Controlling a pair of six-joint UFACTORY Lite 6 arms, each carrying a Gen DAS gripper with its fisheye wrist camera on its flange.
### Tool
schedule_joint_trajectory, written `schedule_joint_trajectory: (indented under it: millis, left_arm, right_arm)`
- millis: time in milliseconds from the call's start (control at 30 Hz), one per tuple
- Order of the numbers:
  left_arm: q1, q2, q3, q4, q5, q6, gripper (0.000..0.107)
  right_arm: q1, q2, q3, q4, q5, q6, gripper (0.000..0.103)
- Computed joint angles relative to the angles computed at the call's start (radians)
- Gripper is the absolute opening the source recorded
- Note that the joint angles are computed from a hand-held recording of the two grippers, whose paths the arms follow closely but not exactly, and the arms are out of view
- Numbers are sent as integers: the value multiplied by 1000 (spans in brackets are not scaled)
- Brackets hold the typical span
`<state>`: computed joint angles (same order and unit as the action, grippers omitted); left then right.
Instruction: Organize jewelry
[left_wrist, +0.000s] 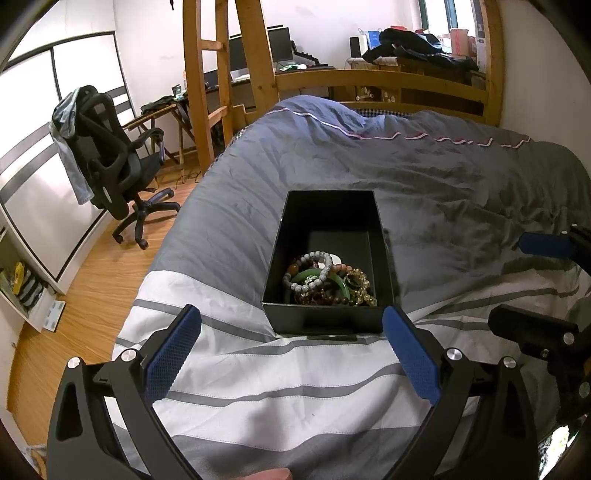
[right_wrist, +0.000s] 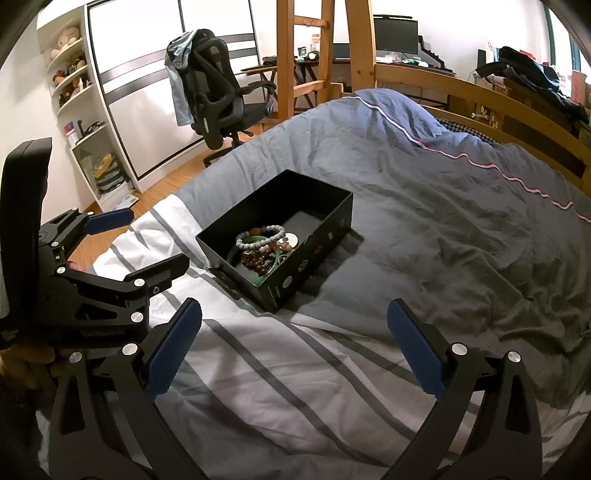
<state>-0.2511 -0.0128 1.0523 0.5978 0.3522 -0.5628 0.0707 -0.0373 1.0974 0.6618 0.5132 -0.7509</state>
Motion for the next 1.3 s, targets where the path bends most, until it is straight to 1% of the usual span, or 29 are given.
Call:
schedule_joint_trajectory:
  millis: [767,1300]
  left_arm:
    - [-2,5,1,24,1,-14,97]
    - [3,-11,-13,49,-6,-29,97]
  right_arm:
    - [-30,7,10,17,9,-28,99]
    - [-5,-2,5,-9,9,-8,99]
